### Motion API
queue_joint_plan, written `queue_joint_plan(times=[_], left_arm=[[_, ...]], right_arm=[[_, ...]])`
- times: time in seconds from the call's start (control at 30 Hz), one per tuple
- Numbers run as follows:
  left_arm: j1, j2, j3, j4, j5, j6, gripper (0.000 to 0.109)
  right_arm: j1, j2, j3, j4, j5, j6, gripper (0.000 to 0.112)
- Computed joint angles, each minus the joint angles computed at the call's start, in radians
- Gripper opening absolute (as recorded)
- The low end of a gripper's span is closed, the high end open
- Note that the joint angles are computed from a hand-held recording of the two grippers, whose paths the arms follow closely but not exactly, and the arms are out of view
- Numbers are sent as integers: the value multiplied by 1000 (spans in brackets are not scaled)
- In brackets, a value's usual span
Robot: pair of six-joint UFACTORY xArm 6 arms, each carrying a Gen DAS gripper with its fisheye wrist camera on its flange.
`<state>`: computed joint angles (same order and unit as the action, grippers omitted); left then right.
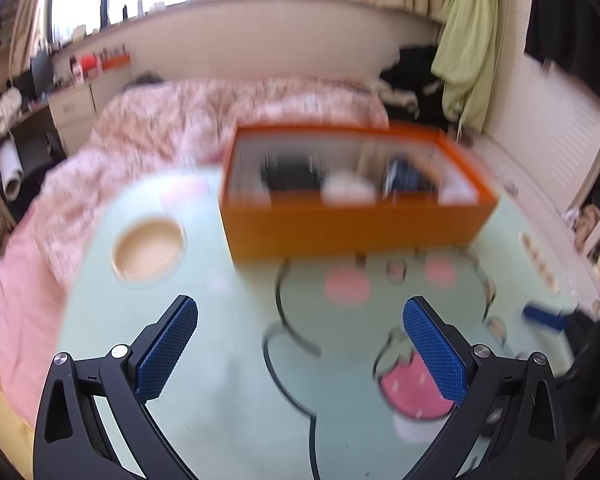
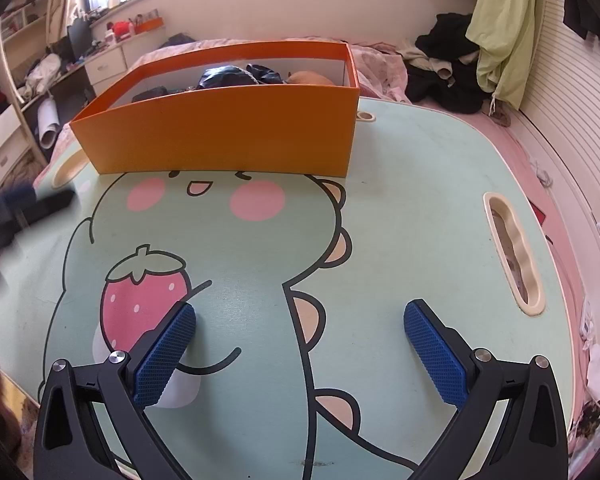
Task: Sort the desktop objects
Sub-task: 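Grasp the black lace-trimmed cloth inside the orange box with the left gripper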
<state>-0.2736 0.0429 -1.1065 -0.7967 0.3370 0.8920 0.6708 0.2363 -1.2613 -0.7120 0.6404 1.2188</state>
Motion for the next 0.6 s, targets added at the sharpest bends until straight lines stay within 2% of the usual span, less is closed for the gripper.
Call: queue_joint_plan(times=[0.07, 0.1, 0.13, 0.2, 0.23, 0.3, 0.37, 0.4, 0.43, 0.47, 0.6], left_arm=[[7, 28, -113, -14, 120, 23, 102], [6, 60, -186, 26, 196, -10, 97], [-2, 98, -256, 75, 261, -50, 84], [-32, 207, -422, 203, 402, -139, 67], [-53, 248, -474, 269, 441, -188, 62], [-90, 337, -568, 408, 468, -316, 62], [-109, 395, -627, 471, 482, -375, 62], [-113, 420, -659, 471, 512, -373, 57], [-114, 453, -707, 473, 562, -378, 35], [-114, 480, -743, 484, 598, -401, 29], [-79, 456, -736, 356, 631, -333, 25]], right_arm=[[2, 0, -4, 1, 4, -1, 103], [1, 2, -11, 7, 7, -10, 103], [0, 1, -11, 8, 7, -11, 103], [2, 4, -15, 7, 9, -10, 103], [2, 5, -14, 6, 8, -8, 103], [-1, -3, 1, 1, -2, -5, 103], [-2, -8, 10, -4, -8, 0, 103], [-1, -11, 14, -6, -9, 4, 103], [0, -11, 15, -6, -9, 6, 103], [0, -10, 12, -5, -8, 5, 103], [0, -10, 13, -7, -11, 7, 103]])
